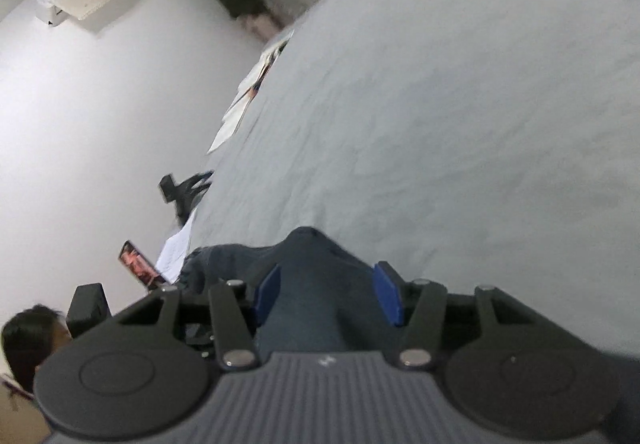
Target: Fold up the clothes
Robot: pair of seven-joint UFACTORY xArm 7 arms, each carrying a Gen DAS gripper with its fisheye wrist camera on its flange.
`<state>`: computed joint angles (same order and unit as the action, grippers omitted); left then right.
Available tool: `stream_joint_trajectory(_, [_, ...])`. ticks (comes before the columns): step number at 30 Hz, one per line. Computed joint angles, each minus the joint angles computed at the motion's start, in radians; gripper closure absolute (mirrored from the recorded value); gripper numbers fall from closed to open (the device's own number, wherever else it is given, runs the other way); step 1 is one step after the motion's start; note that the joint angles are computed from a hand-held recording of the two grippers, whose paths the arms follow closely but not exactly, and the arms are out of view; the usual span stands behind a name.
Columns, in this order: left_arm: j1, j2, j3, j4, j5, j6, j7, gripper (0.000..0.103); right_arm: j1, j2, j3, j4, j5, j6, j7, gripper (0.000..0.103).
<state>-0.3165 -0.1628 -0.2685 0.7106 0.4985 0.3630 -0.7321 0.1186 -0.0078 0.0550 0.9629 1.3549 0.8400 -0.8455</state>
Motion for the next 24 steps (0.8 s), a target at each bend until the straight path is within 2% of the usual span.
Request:
stream_joint_trajectory(4, [-0.008, 0.009, 0.019, -0.003, -0.040, -0.026, 0.056, 0.052, -0.030, 0.119, -0.001, 0.101, 0.024, 0.168, -0.015, 0.053])
stream_joint_trajectory(7, [-0.009, 0.008, 0.020, -0.003, -0.061, -0.035, 0.083, 0.052, -0.057, 0.198, 0.018, 0.183, -0.003, 0.254, 0.009, 0.055])
stream_joint_trajectory(8, [-0.008, 0.011, 0.020, -0.002, -0.064, -0.040, 0.089, 0.052, -0.060, 0.204, 0.024, 0.193, -0.017, 0.243, 0.022, 0.057])
stream_joint_trajectory(11, [-0.010, 0.006, 0.021, -0.006, -0.083, -0.045, 0.109, 0.052, -0.065, 0.236, 0.038, 0.238, -0.071, 0.182, 0.084, 0.056])
stream_joint_trajectory(15, [-0.007, 0.008, 0.014, -0.002, -0.083, -0.045, 0.110, 0.052, -0.086, 0.274, 0.056, 0.285, -0.154, 0.207, 0.127, 0.056])
stream_joint_trajectory(21, [0.001, 0.018, 0.012, 0.005, -0.067, -0.045, 0.107, 0.052, -0.136, 0.263, 0.070, 0.280, -0.111, 0.302, 0.048, 0.056])
stream_joint_trajectory(24, [0.002, 0.024, 0.009, 0.012, -0.047, -0.042, 0.093, 0.052, -0.141, 0.250, 0.062, 0.270, -0.104, 0.319, 0.026, 0.056])
